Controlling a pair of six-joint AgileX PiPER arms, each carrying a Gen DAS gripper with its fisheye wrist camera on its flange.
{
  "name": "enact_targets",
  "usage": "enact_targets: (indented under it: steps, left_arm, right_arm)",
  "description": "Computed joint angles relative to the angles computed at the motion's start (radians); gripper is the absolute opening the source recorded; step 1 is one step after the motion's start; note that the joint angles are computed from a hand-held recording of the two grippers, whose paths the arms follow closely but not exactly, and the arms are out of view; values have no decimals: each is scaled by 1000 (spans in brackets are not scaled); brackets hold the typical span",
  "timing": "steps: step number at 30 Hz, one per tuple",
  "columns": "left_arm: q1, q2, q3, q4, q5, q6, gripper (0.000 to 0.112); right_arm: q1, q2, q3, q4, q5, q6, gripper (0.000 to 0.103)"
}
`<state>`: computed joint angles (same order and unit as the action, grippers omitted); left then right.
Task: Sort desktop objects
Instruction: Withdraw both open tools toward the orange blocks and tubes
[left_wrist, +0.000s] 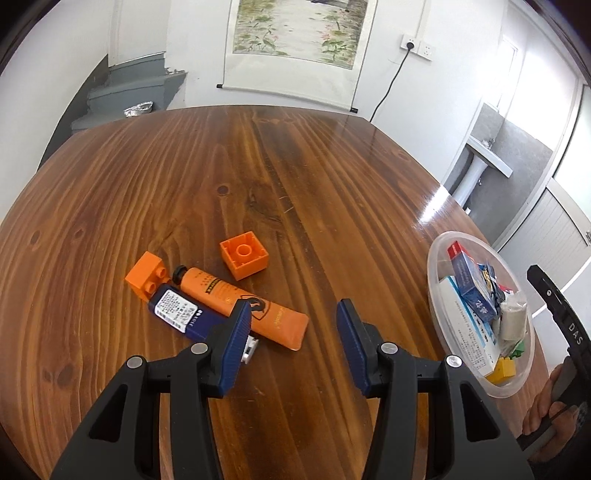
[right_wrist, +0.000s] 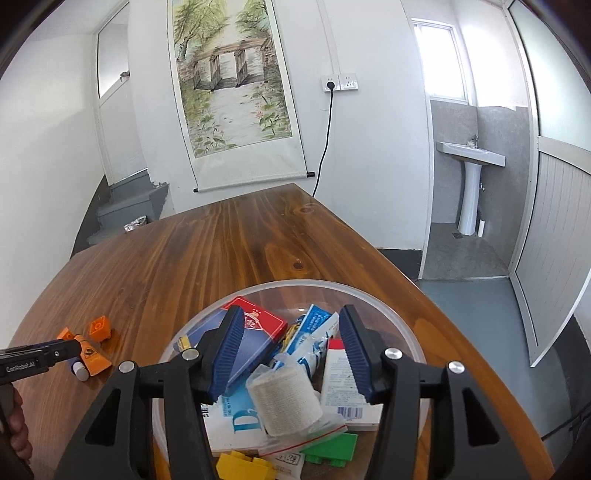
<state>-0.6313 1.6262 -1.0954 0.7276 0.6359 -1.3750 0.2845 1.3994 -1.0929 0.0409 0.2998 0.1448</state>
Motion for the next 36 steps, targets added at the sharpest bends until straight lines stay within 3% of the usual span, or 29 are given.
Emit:
enact_targets:
  steps: [13,26,29,36]
  left_arm:
    - [60,-53,98,3,-23,-49,52]
    - [98,4,101,-5,-23,-63,52]
    - [117,-4,131,-4,-68,-79,52]
    - [125,-35,176,5,-84,-94,58]
  right_arm:
    - [167,-31,13,-7,3,22,58]
    - [281,25,-6,-54,11,53,58]
    - [295,36,-2,-29,10,28,58]
    - [320,60,-7,-2,17,-16,58]
